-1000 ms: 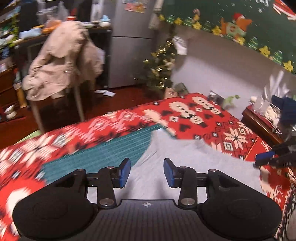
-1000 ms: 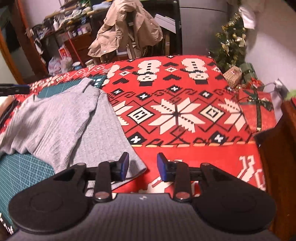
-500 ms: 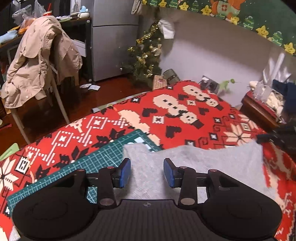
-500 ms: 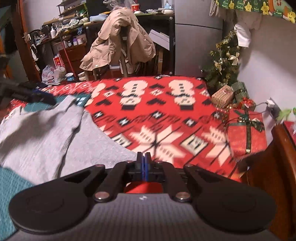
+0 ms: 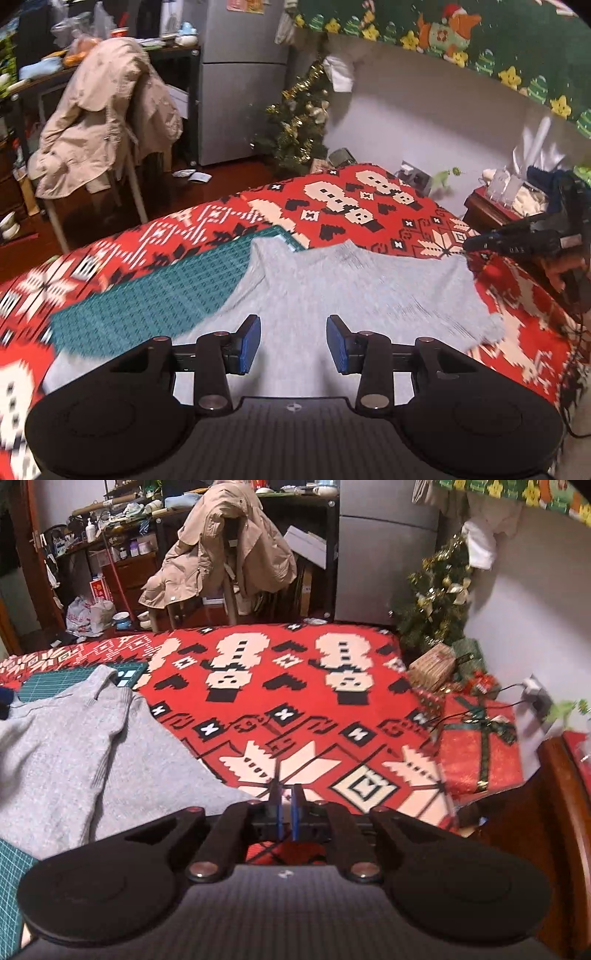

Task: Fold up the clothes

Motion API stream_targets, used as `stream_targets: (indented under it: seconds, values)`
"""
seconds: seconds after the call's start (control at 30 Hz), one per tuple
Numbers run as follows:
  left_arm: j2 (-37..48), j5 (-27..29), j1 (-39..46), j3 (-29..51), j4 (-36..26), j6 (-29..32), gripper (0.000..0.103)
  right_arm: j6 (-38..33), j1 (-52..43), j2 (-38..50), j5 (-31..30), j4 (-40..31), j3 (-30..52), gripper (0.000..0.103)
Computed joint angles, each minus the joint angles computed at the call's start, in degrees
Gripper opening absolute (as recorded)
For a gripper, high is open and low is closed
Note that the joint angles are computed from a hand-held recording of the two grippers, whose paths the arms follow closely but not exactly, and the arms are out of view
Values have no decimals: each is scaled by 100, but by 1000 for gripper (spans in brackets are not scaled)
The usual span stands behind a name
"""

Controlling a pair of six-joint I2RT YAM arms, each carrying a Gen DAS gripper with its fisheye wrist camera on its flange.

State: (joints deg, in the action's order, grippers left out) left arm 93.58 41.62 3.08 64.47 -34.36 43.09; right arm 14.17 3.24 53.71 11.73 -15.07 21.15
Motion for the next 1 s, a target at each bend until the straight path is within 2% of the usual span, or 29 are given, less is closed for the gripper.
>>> stream_targets:
  seconds: [0.17, 0.2, 0.23, 0.27, 0.3, 0.47, 0.6, 0.63, 0.73, 0.83, 1.0]
  values:
    - [-567, 156, 931, -499, -326, 459, 39, 627, 766, -852, 299, -947, 197, 11]
    - [-658, 155, 1130, -595, -403, 574, 39, 897, 1105, -948, 447, -1139, 232, 14]
    - [-746, 178, 1351, -705, -467, 723, 39, 1209, 1458, -1024, 615, -1327, 265, 23]
    - [-814, 213, 1565, -799, -565, 873, 39, 1621, 1817, -1084, 814, -1504, 275, 32]
    - [-867, 246, 1781, -881, -664, 1029, 39, 2164, 2184, -1123, 1040, -1662, 261, 36]
    - [-893, 320, 2771, -1104, -1068, 1718, 39, 5077, 3896, -1252, 1994, -1976, -24, 37]
    - [-680, 431, 3450, -991, -1371, 1988, 39, 6175, 4687, -730, 2360, -1729, -152, 37]
    - [-632, 453, 3579, -947, -1430, 2039, 39, 6217, 4770, -567, 2423, -1591, -186, 36]
    - [-514, 510, 3971, -809, -1639, 2246, 39, 6202, 4901, -49, 2509, -1250, -205, 4]
    - [-419, 558, 4288, -641, -1837, 2445, 39, 6542, 5055, 197, 2626, -1635, -17, 4]
    - [-269, 602, 4485, -419, -1986, 2440, 39, 7047, 5134, -285, 2438, -2182, -38, 6]
